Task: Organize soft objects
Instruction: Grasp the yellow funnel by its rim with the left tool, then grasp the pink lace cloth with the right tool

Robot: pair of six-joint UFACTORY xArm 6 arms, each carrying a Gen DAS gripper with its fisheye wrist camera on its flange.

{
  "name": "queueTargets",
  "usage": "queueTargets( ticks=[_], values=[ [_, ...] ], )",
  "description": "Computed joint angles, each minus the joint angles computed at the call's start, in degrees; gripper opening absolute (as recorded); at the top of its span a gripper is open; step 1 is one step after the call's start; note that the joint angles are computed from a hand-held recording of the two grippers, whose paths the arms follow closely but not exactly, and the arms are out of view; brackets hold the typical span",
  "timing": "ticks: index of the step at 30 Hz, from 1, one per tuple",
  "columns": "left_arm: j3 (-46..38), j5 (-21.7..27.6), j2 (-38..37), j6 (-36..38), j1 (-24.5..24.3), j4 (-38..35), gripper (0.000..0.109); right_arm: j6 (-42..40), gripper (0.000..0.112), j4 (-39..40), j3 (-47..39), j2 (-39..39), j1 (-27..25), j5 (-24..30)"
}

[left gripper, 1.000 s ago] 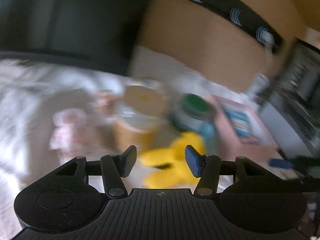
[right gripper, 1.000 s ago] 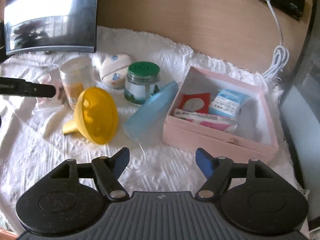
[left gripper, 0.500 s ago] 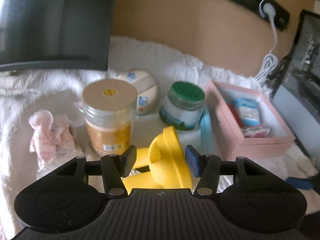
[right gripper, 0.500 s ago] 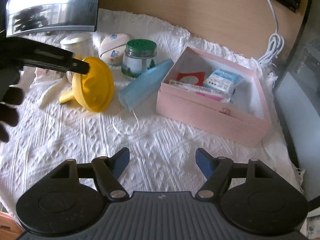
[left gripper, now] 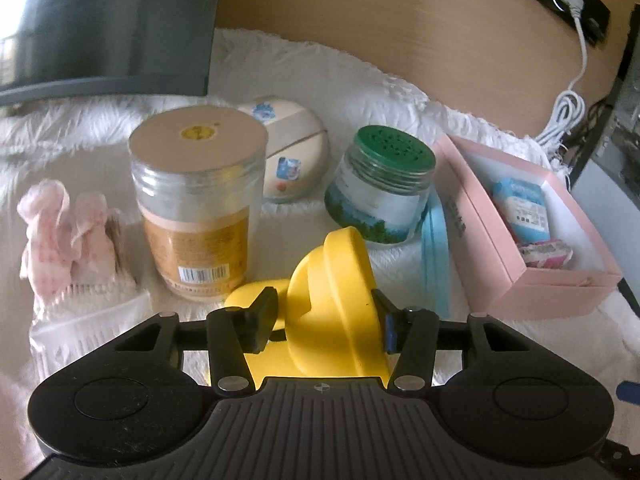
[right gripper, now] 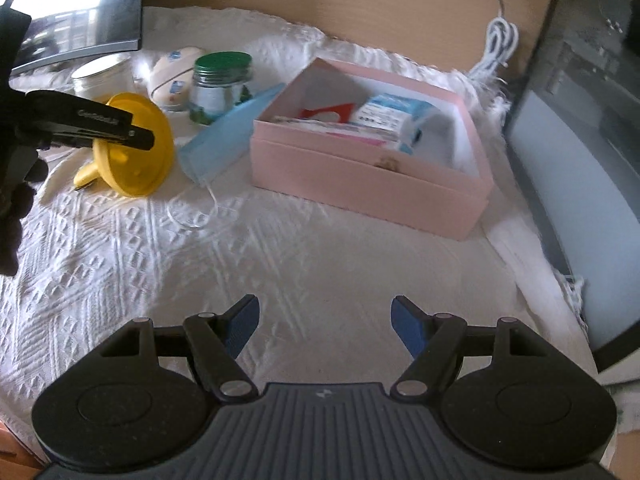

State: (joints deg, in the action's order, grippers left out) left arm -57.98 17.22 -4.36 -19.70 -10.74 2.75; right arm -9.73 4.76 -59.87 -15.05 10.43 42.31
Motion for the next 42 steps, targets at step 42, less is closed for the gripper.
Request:
queueTargets(
  ticks=[42],
  values=[
    [27.58,6.24,-42.19,0.54,28.81,1.07,0.024,-11.4,0.071,10.99,-42.54,36.58,26.83,-12.68]
  ],
)
